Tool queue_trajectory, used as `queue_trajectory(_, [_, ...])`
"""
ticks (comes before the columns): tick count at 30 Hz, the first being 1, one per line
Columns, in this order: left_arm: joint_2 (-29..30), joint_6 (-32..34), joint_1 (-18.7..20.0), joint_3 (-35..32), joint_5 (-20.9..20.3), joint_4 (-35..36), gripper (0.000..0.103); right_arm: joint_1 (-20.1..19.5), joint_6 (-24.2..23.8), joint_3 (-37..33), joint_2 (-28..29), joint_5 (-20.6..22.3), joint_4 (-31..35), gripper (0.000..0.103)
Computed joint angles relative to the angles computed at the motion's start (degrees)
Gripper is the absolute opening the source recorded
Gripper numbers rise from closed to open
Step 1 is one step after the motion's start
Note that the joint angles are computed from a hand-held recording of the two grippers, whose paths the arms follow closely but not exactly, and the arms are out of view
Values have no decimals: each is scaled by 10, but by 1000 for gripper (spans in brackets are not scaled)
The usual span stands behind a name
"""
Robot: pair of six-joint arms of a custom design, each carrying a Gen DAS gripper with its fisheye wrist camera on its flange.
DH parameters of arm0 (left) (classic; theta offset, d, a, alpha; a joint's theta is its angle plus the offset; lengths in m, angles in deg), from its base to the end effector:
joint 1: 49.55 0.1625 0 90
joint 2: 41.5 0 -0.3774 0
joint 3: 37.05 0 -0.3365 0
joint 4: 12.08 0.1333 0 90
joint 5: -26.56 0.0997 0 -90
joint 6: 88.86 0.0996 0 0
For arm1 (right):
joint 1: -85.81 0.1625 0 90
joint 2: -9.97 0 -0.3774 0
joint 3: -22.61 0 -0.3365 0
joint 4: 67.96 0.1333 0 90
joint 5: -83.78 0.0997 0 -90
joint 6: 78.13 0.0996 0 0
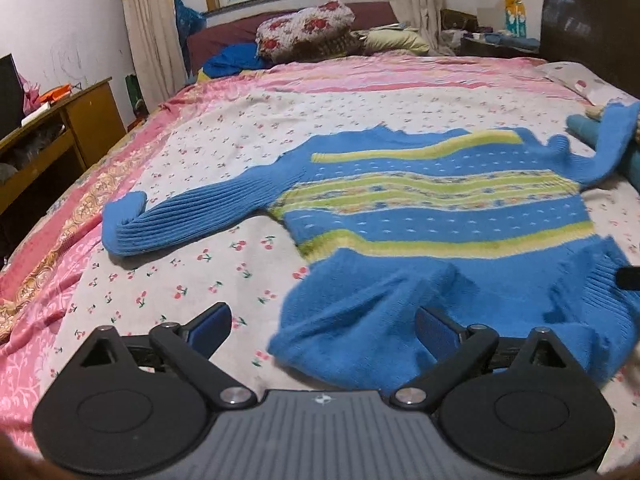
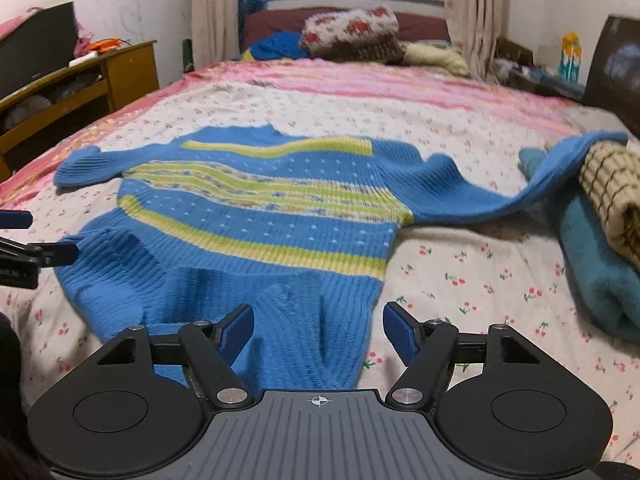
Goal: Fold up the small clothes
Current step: 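Grasp the folded hem with both grippers and pull it flat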
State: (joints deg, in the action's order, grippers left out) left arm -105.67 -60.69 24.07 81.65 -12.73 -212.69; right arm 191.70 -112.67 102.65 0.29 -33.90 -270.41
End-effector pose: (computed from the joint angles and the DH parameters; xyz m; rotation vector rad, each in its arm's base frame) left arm 0.0700 -0.5080 0.2757 0.2909 2.0416 -0.9620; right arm 0.2530 -0.5708 -0.0896 0.8281 -2.3001 0.8269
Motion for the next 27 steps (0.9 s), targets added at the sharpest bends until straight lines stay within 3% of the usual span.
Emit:
queue_trajectory(2, [-3,-4,11,-21,-13,31,97,-2,2,-1,-3,0,11,63])
queue_trajectory(6, [-12,-7,27,-46,-48,102,75,-8,28,5,-19,11,59,45])
queue_trajectory(10, [-17,3,36,-68,-72,181,49,-10,24,9,-27,19,80,42])
queue_trajectory(16, [-21,50,35,-72,-93,224,33,-11,6,11,-40,43,107,42])
queue_trajectory(20, [-16,64,38,-88,-96,253,32,-12,-11,-7,-35,48,134,42])
queue_trajectory(25, [-27,52,44,-99,-117,311,16,-10,-27,-18,-29,46,162,43])
queue_trajectory(26, [-31,44,45,-100,-124,322,14,-10,-25,-21,-30,46,174,42])
queue_trajectory(27, [-36,34,47,-101,-132,333,12,-11,-16,-25,-31,47,190,34])
